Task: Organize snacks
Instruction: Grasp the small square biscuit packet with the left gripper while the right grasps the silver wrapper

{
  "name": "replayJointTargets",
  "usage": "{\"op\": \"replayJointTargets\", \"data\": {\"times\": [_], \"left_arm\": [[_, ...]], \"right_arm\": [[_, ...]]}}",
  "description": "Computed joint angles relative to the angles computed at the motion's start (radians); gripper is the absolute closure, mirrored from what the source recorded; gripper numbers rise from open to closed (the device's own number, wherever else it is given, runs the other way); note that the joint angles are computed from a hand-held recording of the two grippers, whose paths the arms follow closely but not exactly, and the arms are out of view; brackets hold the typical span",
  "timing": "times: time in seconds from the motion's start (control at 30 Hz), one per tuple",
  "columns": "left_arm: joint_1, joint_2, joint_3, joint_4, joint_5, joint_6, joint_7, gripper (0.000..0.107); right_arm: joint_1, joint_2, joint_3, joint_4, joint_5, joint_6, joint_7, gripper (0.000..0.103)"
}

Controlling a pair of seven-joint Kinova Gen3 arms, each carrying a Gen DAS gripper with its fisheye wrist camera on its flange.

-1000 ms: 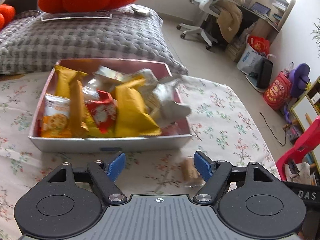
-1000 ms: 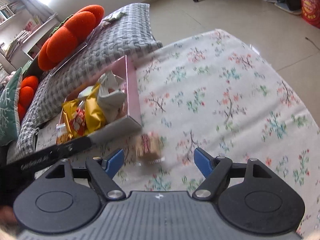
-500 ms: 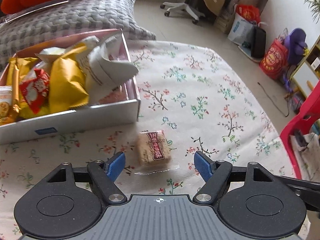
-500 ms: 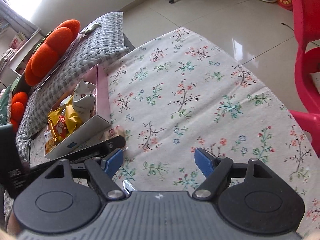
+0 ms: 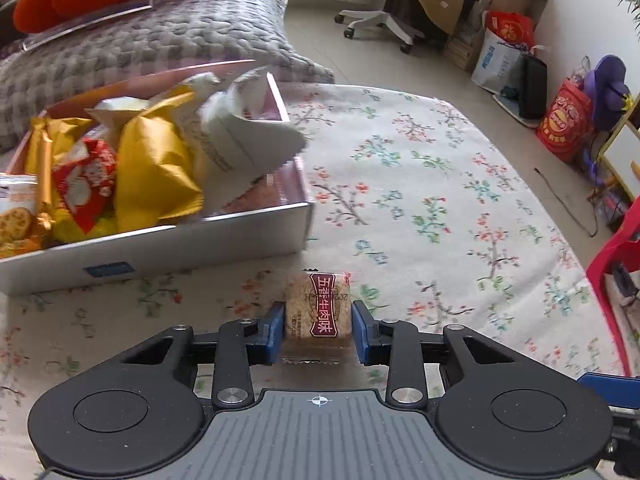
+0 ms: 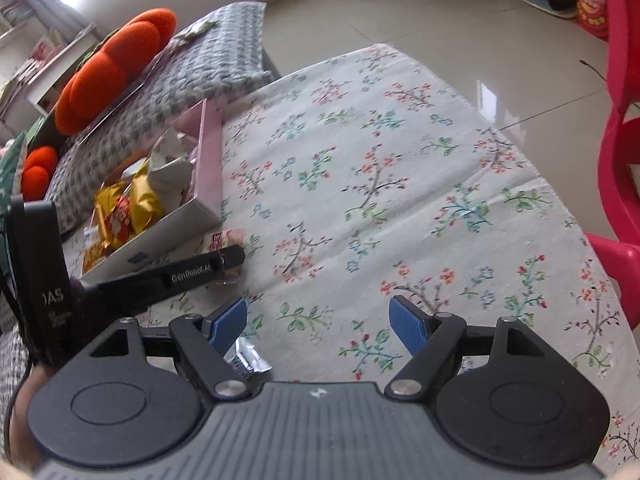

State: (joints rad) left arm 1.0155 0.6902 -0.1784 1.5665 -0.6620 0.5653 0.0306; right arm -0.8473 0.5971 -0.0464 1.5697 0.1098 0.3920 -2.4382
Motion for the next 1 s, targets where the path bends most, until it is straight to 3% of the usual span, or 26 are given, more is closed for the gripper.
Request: {"op": "replayJointTargets", "data": {"times": [0.3,0.57,0.7,0.8,0.9,1.0], "left_arm": [[0.057,-0.098,-0.042,0.151,-0.074,-0.016,0.126,0.076],[0.059,-0.181,-0.006,0.255,-0.191,0.011,0.280,0.075],[0.033,-0.209,0.021,0.297,-0.238,0.008,0.345,0.075],[0.005,-0.218,0.048,0.317,-0.267,0.008,0.380,0.075],[-0.021,-0.228,0.072,0.337,-0.299,-0.001,0.416,0.075],[-0.035,-0.240,0.089,0.357,-0.335,-0.010,0.452,0.075]], "right_arm": [[0.038,0.051,-0.096,-0.094,-0.027,0.099,0.155,0.027],[0.025,0.125,-0.131,-0.218,-0.085,0.199,0.260,0.030],[-0.008,0.169,-0.126,-0.302,-0.087,0.277,0.297,0.039],[-0.087,0.208,-0.063,-0.381,-0.040,0.361,0.284,0.052],[-0.126,0.216,-0.038,-0.401,0.013,0.368,0.260,0.064],[-0.134,0.215,-0.036,-0.405,0.030,0.363,0.251,0.066]]}}
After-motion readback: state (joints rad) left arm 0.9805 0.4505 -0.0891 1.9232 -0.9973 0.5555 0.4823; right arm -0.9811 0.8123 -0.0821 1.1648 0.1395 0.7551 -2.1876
